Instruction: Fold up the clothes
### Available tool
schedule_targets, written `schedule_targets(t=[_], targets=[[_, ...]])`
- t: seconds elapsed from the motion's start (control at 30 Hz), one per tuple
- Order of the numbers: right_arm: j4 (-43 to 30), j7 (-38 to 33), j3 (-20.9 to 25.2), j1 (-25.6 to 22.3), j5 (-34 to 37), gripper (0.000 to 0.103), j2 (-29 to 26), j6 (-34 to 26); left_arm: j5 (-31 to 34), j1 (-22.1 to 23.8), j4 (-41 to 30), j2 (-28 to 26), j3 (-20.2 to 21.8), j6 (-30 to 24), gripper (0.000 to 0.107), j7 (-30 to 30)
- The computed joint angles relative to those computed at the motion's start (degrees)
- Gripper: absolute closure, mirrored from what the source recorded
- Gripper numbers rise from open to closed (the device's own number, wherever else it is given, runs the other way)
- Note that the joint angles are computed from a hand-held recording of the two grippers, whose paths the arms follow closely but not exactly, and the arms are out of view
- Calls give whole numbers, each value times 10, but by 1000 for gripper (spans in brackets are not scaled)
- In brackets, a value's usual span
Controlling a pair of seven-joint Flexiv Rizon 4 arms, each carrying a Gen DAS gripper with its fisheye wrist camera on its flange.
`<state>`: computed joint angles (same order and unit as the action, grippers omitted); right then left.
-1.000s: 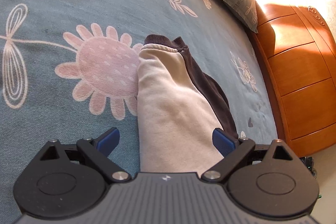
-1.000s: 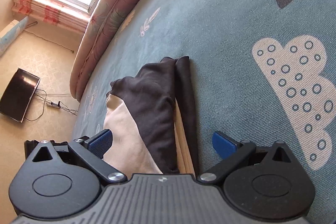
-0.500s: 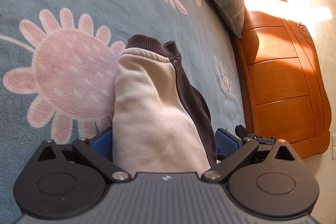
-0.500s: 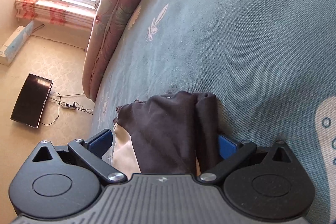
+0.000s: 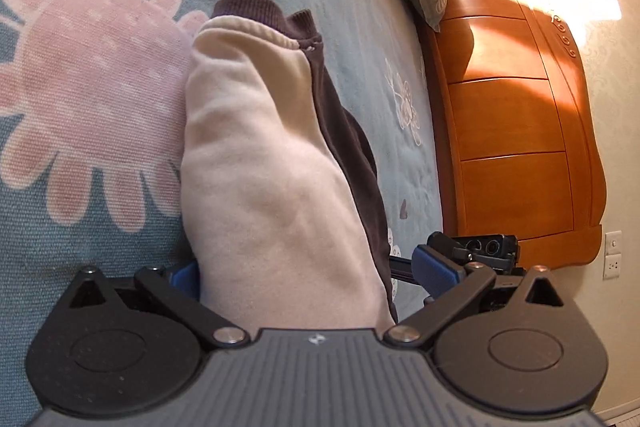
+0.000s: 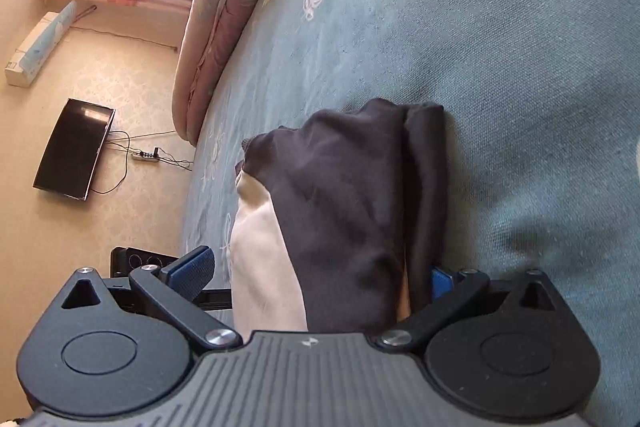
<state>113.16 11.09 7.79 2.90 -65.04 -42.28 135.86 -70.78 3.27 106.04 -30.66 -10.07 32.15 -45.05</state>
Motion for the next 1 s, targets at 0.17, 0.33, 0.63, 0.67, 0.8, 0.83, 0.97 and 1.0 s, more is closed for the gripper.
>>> schedule_targets(t=[0.17, 0.33, 0.63, 0.67, 0.8, 0.83, 0.97, 1.0], targets=[[15, -19, -11, -6, -46, 0, 4, 34, -24, 15, 38, 12, 11, -12, 40, 49], [-2, -4, -25, -1, -65, 0, -4, 37, -2, 21, 13, -12, 15, -25, 61, -6], [0, -35, -36, -1, -45, 12, -23, 78, -14, 14, 33, 3, 9, 9, 64, 47], [0, -32, -36, -6, -46, 20, -27, 86, -15, 13, 33, 4, 9, 11, 65, 49], [-6, 18, -37, -21, -49, 52, -46, 115, -10, 11, 33, 7, 12, 13, 65, 46], [-15, 46, -41, -21, -63, 51, -46, 112, -8, 11, 33, 7, 13, 13, 65, 47], [-91, 114, -85, 12, -166, 14, -44, 103, 4, 10, 27, 6, 14, 14, 65, 41], [-105, 124, -94, 18, -176, 12, -48, 111, 9, 8, 26, 7, 15, 17, 65, 39]])
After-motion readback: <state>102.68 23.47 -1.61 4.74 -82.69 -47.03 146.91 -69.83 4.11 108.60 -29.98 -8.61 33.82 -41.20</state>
